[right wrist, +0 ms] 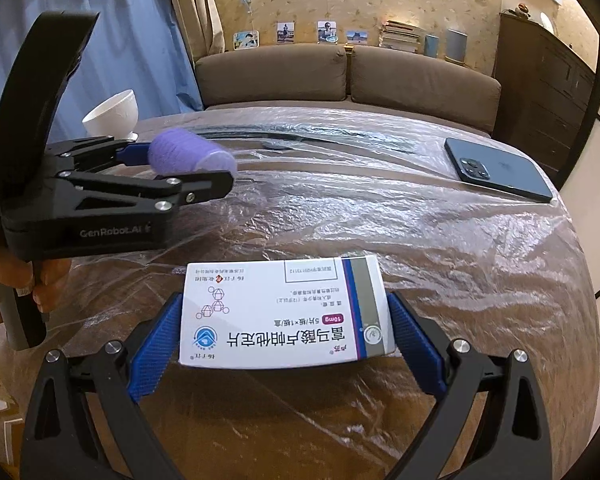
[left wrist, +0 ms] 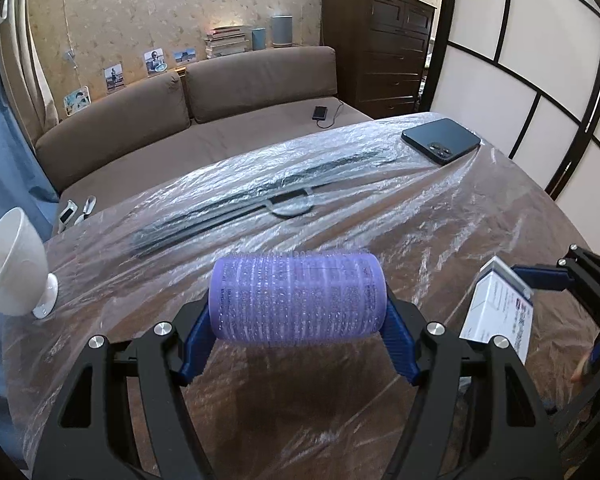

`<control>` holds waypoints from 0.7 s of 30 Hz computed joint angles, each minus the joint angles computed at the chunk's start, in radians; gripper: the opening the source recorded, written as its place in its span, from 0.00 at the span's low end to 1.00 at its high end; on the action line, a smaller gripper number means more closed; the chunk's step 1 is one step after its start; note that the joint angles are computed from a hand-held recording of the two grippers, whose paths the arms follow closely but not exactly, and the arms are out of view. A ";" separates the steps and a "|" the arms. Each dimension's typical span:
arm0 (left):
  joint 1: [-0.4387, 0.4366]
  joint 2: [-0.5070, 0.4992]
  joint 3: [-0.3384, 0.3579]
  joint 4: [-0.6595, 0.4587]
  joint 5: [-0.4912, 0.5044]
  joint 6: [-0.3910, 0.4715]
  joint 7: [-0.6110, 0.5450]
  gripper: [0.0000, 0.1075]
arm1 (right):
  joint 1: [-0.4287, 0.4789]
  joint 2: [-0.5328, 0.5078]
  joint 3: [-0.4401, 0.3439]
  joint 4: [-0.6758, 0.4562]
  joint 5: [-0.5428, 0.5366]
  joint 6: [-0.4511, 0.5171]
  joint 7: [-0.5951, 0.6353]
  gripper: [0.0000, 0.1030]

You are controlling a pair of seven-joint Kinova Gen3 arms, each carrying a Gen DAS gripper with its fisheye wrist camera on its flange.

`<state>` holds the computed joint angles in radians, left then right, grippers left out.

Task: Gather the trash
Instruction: 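Grasp the purple hair roller with left tool while right tool grasps white medicine box, then carry the roller and medicine box over the white bin with both tools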

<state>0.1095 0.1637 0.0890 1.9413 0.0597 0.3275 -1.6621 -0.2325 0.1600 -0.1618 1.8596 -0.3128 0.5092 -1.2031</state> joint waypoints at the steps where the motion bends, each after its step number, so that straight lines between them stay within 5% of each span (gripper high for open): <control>1: 0.006 -0.005 -0.006 0.005 -0.007 -0.001 0.011 0.67 | -0.004 -0.005 0.002 0.005 0.006 -0.002 -0.009 0.93; 16: 0.034 -0.140 -0.007 0.130 -0.050 -0.010 0.121 0.67 | -0.006 -0.089 0.019 0.067 -0.020 0.007 -0.012 0.93; 21: 0.041 -0.198 0.018 0.179 -0.167 -0.010 0.260 0.67 | -0.010 -0.117 0.025 0.089 -0.057 0.012 0.011 0.93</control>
